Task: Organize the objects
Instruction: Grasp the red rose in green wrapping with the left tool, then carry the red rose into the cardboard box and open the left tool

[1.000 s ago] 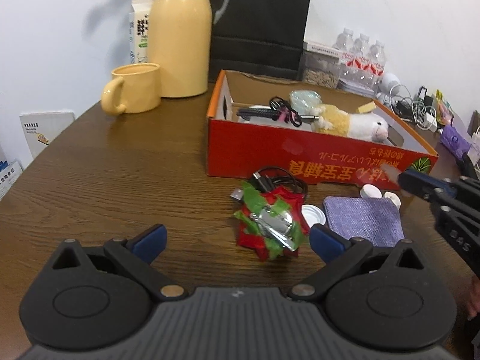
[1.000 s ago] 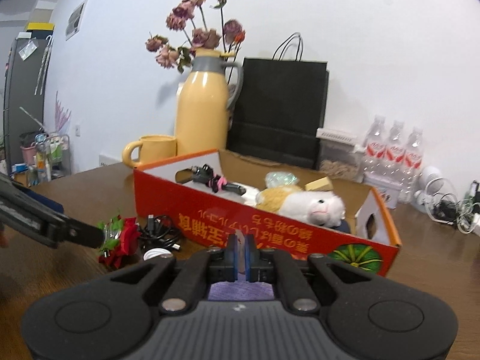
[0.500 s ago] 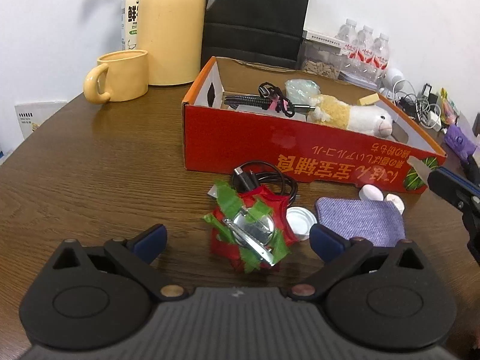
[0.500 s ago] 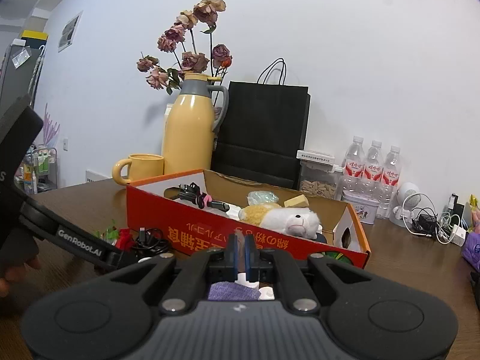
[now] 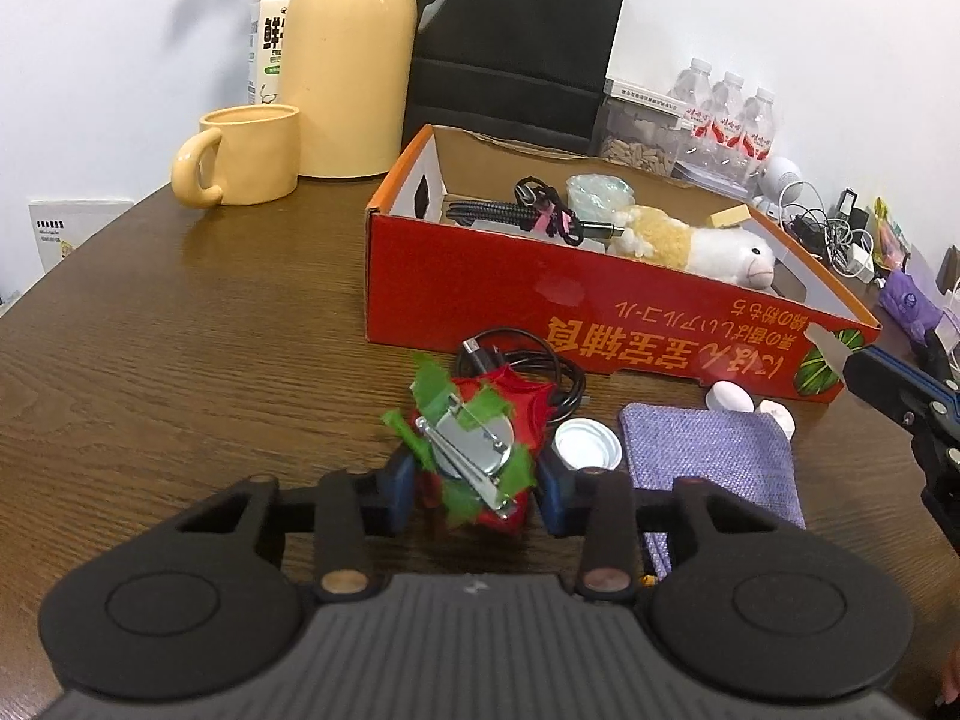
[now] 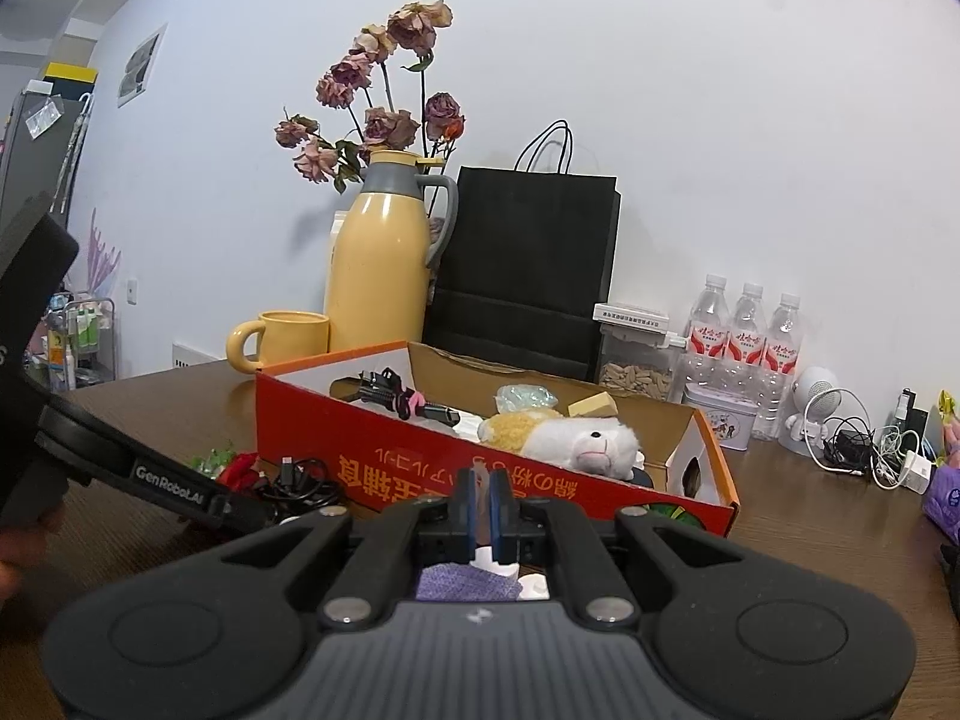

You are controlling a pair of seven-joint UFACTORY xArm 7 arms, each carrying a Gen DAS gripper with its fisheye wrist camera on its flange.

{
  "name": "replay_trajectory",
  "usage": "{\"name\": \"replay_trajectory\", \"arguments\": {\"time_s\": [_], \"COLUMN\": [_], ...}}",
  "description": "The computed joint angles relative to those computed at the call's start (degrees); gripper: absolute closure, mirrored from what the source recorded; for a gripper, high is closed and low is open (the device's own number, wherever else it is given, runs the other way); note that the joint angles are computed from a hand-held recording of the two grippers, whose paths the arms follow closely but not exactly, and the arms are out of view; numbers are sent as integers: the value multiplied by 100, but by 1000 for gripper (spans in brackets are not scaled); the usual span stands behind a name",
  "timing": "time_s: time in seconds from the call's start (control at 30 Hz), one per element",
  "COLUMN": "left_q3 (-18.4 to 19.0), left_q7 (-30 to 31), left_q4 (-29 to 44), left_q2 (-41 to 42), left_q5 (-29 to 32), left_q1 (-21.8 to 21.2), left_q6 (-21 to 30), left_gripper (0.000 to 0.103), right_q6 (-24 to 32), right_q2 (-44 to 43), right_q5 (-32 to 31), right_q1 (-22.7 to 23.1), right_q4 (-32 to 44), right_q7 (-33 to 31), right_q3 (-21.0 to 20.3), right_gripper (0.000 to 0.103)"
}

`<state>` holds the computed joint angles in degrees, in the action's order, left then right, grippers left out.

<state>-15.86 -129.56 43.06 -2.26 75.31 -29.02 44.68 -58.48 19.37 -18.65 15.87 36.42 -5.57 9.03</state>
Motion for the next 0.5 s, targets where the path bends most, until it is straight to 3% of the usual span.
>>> {"name": "replay_trajectory", "arguments": {"time_s": [0.5], "left_q3": [-242], "left_q7": [-138], "left_q4": [-13], "left_q2": [-302], "left_q5": [314], "left_q1": [-196], "left_q6": [656], "left_gripper": [69], "right_q6": [-11], "right_q2": [-11], "right_q5": [-10], "right_q1": [-9], "right_q4": [2], "right_q7": [33], "right_q3": [5], "right_gripper": [99]}}
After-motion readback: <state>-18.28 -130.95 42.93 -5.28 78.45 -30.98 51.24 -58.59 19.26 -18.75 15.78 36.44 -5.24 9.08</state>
